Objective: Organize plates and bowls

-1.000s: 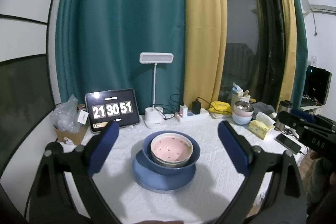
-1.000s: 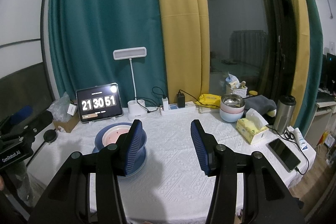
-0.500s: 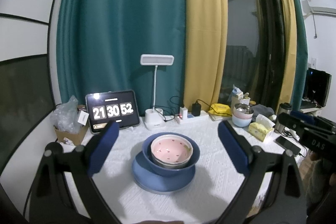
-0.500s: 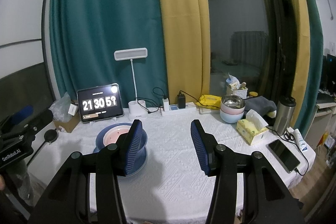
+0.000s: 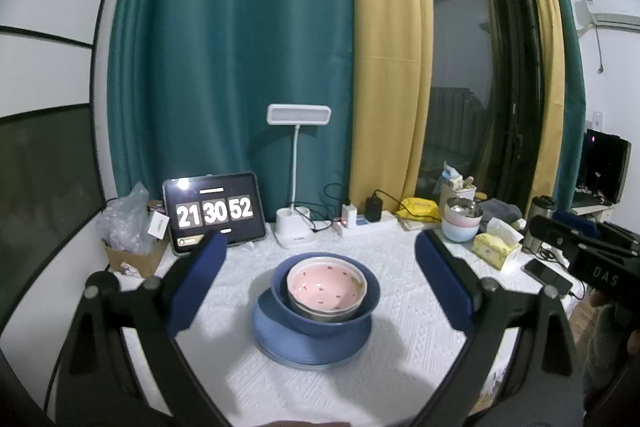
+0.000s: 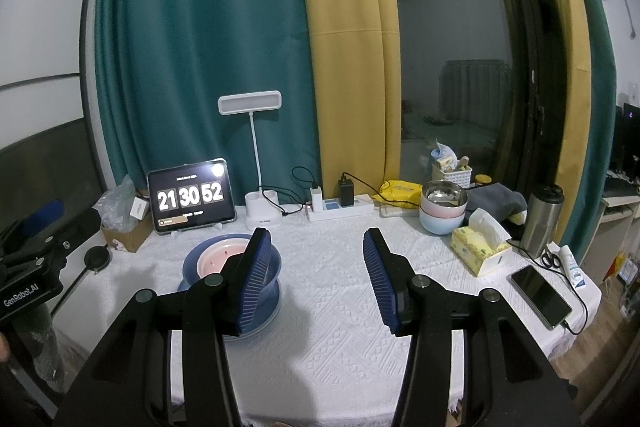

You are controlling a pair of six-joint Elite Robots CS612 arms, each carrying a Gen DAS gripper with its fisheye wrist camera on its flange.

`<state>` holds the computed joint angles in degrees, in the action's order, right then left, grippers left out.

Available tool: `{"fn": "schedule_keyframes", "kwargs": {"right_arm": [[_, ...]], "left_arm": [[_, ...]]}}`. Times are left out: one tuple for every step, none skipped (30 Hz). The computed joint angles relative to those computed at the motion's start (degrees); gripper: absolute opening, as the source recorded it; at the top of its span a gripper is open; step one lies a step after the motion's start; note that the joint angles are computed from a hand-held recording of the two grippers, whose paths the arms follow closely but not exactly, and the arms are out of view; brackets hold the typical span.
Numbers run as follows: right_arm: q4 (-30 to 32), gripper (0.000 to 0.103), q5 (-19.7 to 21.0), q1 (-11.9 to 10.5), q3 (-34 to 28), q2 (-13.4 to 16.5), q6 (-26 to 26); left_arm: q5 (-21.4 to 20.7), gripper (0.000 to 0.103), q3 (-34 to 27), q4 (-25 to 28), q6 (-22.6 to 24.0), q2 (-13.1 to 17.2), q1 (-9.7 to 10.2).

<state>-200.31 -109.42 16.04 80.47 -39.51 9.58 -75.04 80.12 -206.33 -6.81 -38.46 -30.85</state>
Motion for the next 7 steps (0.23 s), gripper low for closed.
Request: {"fn": "schedule_keyframes", "kwargs": {"right_arm": [[-0.01, 0.051, 0.04, -0.02, 0.01, 0.01, 0.00], [-0.01, 0.051, 0.03, -0.01, 0.02, -0.01, -0.04], [-0.01, 0.051, 0.03, -0.01, 0.02, -0.01, -0.04], [0.04, 0.051, 0.06, -0.01, 0.03, -0.03, -0.02], [0.02, 0.051, 0.06, 0.00, 0.05, -0.04, -0.05], [0.02, 0.051, 0.06, 0.00, 0.05, -0.04, -0.05], [-0.04, 0.051, 0.12, -0.04, 0.03, 0.00, -0.10]], "left_arm": [[0.03, 0.096, -0.01, 0.00, 0.04, 0.01, -0.01], [0.03, 0.096, -0.01, 0.00, 0.04, 0.01, -0.01], [0.04, 0.096, 0.00, -0.01, 0.06, 0.00, -0.02], [0.03, 0.096, 0.02, -0.02, 0.06, 0.01, -0.05], [-0.03, 0.096, -0.09, 0.11, 0.05, 0.02, 0.00], [-0.03, 0.096, -0.10, 0.16, 0.08, 0.03, -0.02], [-0.06, 0.096, -0.10, 0.29, 0.19, -0.02, -0.02]]}}
